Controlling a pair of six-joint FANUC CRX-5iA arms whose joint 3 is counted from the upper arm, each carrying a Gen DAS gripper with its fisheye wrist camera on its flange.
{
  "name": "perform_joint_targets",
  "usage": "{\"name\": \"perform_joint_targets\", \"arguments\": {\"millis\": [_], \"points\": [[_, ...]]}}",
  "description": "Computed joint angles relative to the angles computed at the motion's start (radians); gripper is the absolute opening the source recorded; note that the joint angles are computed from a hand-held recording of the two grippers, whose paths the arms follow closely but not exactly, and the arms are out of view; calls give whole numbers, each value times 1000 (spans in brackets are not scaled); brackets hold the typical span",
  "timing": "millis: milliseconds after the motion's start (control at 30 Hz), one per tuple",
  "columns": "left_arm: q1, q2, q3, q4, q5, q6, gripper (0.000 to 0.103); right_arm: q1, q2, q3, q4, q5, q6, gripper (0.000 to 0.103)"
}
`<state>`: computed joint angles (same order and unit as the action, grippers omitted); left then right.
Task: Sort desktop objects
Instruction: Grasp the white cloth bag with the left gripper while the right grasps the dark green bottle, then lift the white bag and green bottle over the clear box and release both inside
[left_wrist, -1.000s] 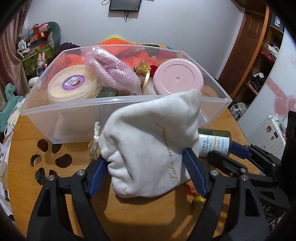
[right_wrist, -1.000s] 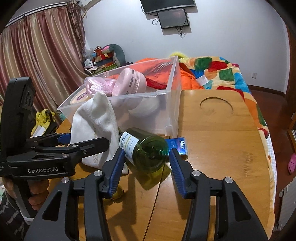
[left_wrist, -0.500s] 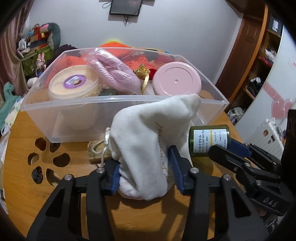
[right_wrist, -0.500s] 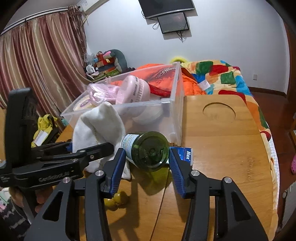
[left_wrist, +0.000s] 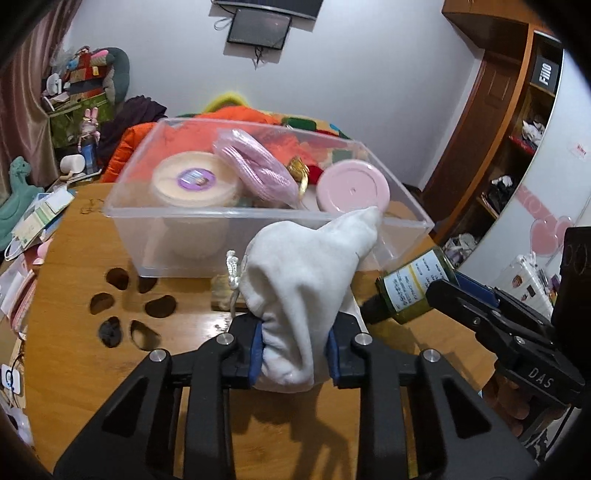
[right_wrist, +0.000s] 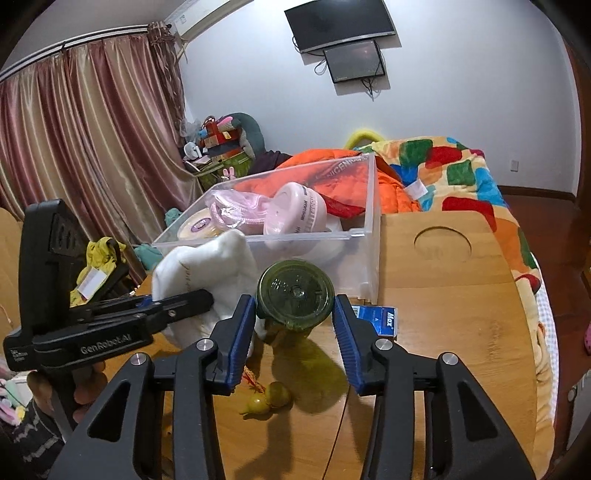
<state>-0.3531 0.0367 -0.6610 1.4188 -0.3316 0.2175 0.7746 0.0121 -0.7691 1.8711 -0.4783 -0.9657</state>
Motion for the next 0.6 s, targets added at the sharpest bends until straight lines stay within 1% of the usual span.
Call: {"name": "perform_joint_targets", "arguments": {"millis": [100, 200, 367, 600], "points": [[9, -18, -13, 52, -9, -38, 27, 16, -5, 2, -18, -15, 16, 39], [11, -38, -27, 115, 1, -87, 27, 24, -10, 8, -23, -22, 29, 39], [10, -71, -42, 193, 17, -137, 27, 63, -11, 26, -93, -63, 97, 39], [20, -90, -36, 255, 42, -196, 27, 111, -26, 46, -161, -133, 192, 39]]}}
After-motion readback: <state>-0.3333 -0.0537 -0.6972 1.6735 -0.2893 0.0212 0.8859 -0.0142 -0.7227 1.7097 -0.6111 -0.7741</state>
